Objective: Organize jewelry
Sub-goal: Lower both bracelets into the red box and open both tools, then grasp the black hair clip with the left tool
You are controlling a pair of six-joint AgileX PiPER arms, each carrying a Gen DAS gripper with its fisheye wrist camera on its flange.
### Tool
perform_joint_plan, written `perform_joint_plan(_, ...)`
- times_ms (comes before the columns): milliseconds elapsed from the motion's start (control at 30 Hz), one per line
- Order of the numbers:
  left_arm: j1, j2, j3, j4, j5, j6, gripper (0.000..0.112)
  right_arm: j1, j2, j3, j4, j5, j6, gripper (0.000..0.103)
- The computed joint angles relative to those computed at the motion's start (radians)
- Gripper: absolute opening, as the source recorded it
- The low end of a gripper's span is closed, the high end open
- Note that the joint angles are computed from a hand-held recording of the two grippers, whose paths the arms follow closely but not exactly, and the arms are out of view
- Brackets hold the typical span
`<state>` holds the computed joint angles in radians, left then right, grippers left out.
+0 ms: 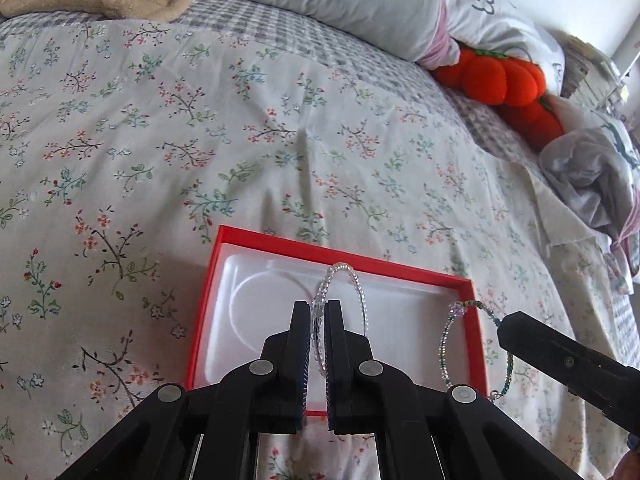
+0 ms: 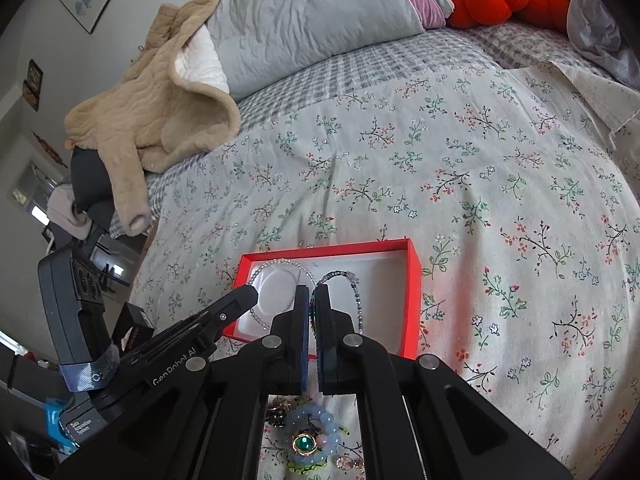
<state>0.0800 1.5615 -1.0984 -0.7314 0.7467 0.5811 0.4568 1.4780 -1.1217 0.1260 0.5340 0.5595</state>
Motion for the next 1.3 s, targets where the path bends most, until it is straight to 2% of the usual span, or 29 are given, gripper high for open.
perform_joint_plan(167, -0.044, 0.003, 0.01, 0.163, -0.101, -0.102, 0.001, -0.019, 0.04, 0.011, 0.168, -0.068, -0.154, 0.002)
perform_joint_plan(233, -0.048, 0.003, 0.013, 0.194, -0.117, -0.121, 0.001, -0.018, 0.052, 0.01, 0.121, -0.077, -0.117, 0.002)
perform_joint_plan(367, -0.061, 0.009, 0.017, 0.247, -0.14, -0.153, 0.001, -0.011, 0.083, -0.007, -0.062, -0.037, 0.033, 0.002)
perform_joint_plan(633, -0.081, -0.002, 0.024, 0.291, -0.155, -0.181, 0.001, -0.039, 0.099, 0.002, -0.025, -0.019, -0.012, 0.002)
perform_joint_plan(800, -0.087, -0.008, 0.012, 0.343, -0.13, -0.227, 0.004, -0.044, 0.097, -0.021, -0.026, 0.038, 0.011, 0.005)
perform_joint_plan(833, -0.085, -0.018, 0.015, 0.35, -0.124, -0.228, 0.01, -0.046, 0.089, -0.018, -0.018, 0.046, 0.004, 0.008)
perform_joint_plan(867, -0.085, -0.03, 0.023, 0.357, -0.12, -0.23, 0.02, -0.047, 0.08, -0.016, -0.015, 0.055, 0.001, 0.014)
perform_joint_plan(900, -0.084, -0.047, 0.032, 0.365, -0.118, -0.231, 0.024, -0.047, 0.07, -0.012, -0.016, 0.063, 0.002, 0.023)
perform_joint_plan(933, -0.085, -0.064, 0.042, 0.376, -0.119, -0.237, 0.031, -0.045, 0.058, -0.006, -0.016, 0.067, 0.003, 0.028)
perform_joint_plan(1000, -0.077, -0.102, 0.065, 0.384, -0.111, -0.233, 0.035, -0.038, 0.034, 0.004, -0.021, 0.082, 0.004, 0.037)
perform_joint_plan(1133, -0.051, -0.152, 0.096, 0.399, -0.063, -0.236, 0.052, -0.003, -0.006, 0.017, -0.077, 0.134, 0.048, 0.038)
perform_joint_plan(1300, -0.001, -0.196, 0.142, 0.394, -0.006, -0.222, 0.064, 0.058, -0.058, 0.048, -0.152, 0.195, 0.105, 0.04)
